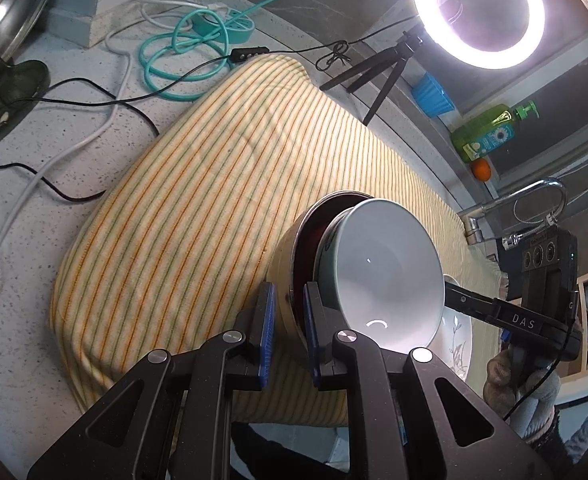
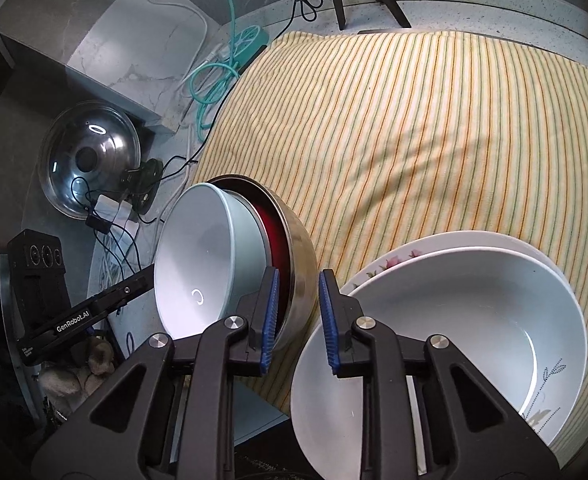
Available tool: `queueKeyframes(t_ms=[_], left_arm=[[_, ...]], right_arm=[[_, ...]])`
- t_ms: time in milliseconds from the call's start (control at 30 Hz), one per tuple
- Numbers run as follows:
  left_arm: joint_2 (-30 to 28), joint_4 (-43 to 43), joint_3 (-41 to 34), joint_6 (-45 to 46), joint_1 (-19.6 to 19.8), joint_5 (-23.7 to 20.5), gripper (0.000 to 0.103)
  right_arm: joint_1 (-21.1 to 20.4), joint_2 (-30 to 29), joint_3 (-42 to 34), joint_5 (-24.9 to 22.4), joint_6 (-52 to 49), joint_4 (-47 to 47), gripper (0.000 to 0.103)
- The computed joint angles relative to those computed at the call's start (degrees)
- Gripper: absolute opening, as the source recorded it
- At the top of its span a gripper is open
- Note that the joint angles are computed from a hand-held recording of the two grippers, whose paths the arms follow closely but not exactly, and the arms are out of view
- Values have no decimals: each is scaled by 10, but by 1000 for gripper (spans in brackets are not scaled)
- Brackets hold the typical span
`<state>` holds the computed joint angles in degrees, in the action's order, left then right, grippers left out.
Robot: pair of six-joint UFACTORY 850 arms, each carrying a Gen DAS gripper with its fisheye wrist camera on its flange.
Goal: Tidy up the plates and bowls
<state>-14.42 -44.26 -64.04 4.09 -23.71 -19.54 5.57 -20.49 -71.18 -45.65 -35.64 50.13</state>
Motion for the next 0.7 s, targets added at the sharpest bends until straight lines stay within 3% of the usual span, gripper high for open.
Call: queueKeyframes(t_ms=[333, 700], left_arm=[[-11, -47, -4, 49, 5, -10, 10], [-11, -10, -10, 21, 0, -7, 9]], right_arm=[[4, -8, -7, -5, -4, 4, 14], [5, -8, -10, -2, 11, -6, 13]])
